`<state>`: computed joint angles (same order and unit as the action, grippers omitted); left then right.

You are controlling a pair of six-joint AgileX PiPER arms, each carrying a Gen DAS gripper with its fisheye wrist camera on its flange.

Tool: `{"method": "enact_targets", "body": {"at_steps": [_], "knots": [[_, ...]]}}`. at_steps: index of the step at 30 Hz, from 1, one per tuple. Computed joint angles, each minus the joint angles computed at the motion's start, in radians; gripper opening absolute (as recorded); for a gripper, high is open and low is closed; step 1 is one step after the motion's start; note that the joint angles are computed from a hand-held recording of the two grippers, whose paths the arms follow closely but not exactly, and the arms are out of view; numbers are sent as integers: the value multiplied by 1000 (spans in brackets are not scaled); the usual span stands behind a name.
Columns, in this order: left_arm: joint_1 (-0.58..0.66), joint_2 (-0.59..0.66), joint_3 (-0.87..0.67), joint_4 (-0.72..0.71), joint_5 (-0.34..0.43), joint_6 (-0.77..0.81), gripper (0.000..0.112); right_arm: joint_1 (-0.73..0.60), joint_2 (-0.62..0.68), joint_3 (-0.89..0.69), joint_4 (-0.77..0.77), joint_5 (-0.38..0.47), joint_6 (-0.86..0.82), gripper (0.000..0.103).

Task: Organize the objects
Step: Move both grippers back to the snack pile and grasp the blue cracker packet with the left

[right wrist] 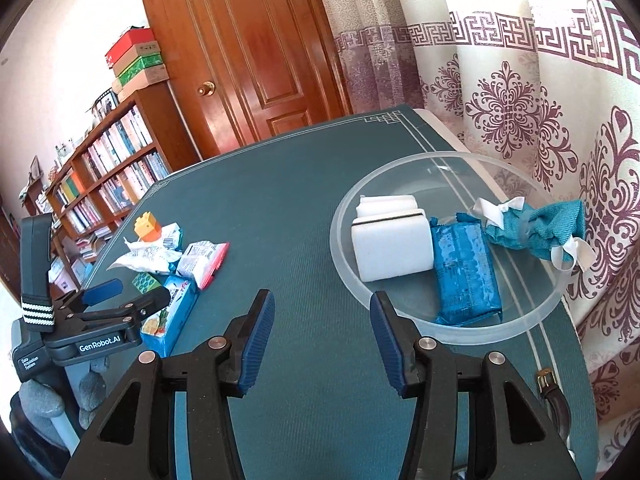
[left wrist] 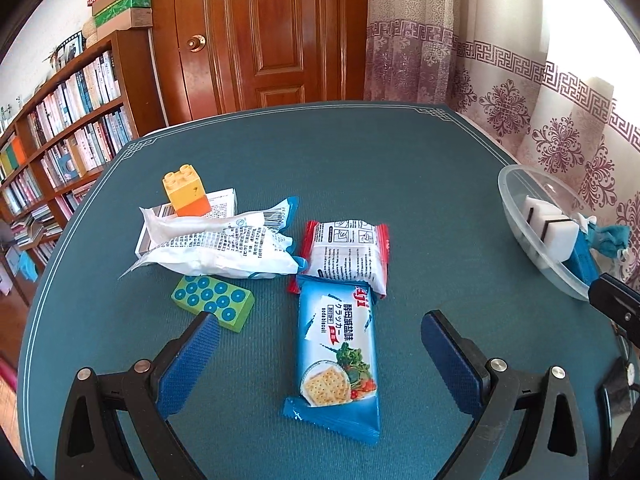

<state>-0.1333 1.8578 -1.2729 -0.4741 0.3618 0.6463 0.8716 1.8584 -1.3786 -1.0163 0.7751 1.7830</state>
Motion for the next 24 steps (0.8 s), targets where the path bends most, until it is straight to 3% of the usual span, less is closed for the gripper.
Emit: {"method": "enact_targets", "body": {"at_steps": [5, 12, 15, 19, 24], "knots": [[6, 15, 10, 8, -17, 3, 102, 20, 42, -57, 21, 15, -50, 52], [8, 62, -22, 59, 5, -44, 88, 24, 89, -108, 70, -3, -101, 52], [7, 76, -30, 56, 10, -40, 88, 27, 105, -126, 85, -8, -115, 52], [10, 89, -42, 25, 38, 3, 72, 29, 129, -156, 108, -10, -136, 52], [22, 84, -33, -50, 51, 93, 60, 22, 161, -203, 146, -17, -176, 52]]}}
